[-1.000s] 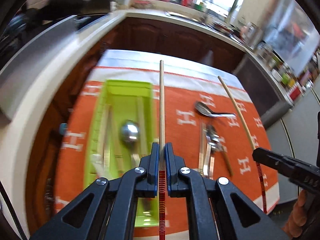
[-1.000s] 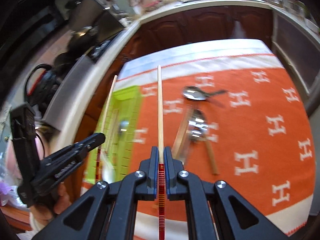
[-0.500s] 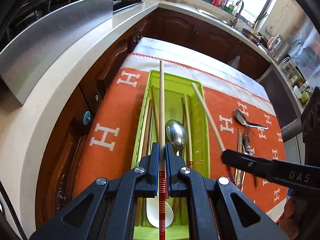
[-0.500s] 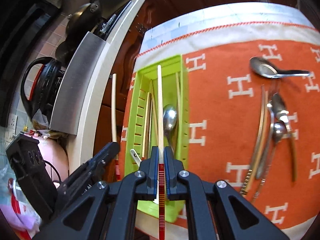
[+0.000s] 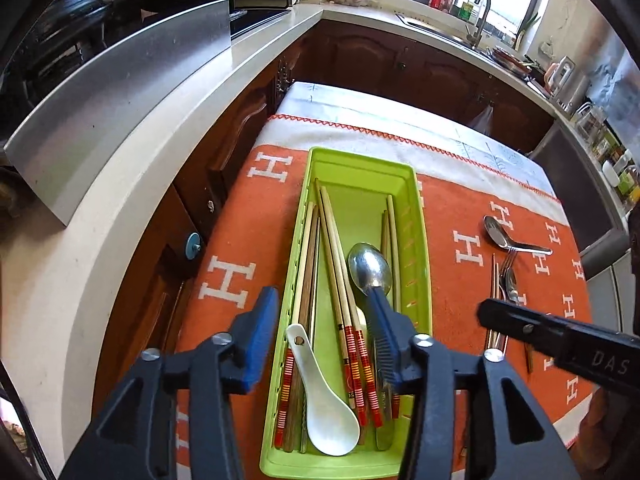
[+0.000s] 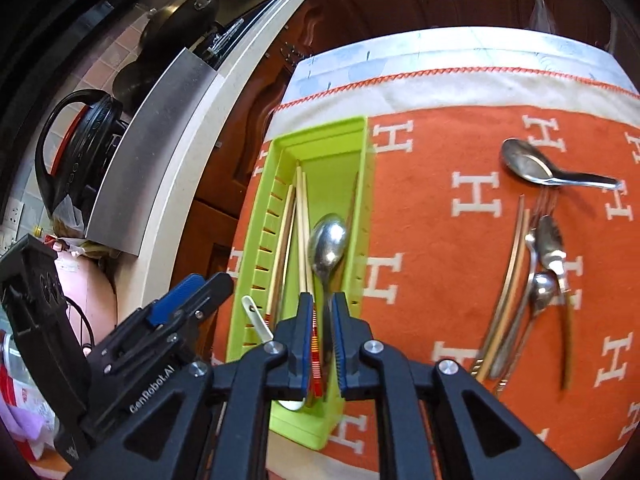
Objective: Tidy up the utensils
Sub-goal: 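Move the right tool to the pile and close it on a silver spoon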
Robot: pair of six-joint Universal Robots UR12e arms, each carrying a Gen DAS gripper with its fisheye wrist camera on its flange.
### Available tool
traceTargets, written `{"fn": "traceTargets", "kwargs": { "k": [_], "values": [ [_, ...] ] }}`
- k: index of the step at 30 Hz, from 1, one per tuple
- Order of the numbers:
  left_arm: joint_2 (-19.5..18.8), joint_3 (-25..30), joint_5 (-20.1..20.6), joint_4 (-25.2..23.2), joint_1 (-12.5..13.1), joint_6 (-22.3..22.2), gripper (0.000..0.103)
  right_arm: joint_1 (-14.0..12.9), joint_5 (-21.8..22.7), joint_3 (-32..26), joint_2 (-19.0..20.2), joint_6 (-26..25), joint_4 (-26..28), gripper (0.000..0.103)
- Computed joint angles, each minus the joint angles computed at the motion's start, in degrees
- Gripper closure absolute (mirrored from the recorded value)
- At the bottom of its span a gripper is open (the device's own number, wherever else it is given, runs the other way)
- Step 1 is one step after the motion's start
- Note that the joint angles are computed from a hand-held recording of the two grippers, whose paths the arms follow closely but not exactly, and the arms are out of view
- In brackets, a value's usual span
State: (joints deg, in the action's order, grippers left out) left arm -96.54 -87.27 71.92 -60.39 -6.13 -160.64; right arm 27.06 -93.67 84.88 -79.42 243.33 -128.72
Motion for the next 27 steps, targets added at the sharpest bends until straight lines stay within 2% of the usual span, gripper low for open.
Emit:
{"fn": "traceTargets", "kwargs": {
  "k": [7,12,16,21,25,27],
  "values": [
    [1.6,-0.3,-0.5,1.2,-0.8,1.0,0.048,0.2,-3.9,3.1,-4.0,-0.4,1.6,0.093],
    [2.8,-0.3,-1.1,3.4,-2.4,2.7,0.039,0.1,-8.2,4.6,-7.5,-1.5,4.4,0.093],
    [2.9,1.3,-3.7,1.7,-3.5,3.2,0.036,-0.4,-12.1,5.6,-10.2,-2.4,7.3,0.093],
    [2.2,3.5,-4.8,0.0,-5.7,3.4,0.035,-1.7,-16.0,6.4,-13.2,-4.1,10.8,0.093],
    [1.3,4.4,-3.2,-0.5,-7.9,4.0,0.035,-3.7,-16.9,7.2,-14.6,-7.0,10.9,0.093],
    [0.3,5.2,-2.0,-1.9,-9.1,4.5,0.035,-4.9,-16.0,7.6,-14.9,-9.2,10.3,0.083]
  ]
}}
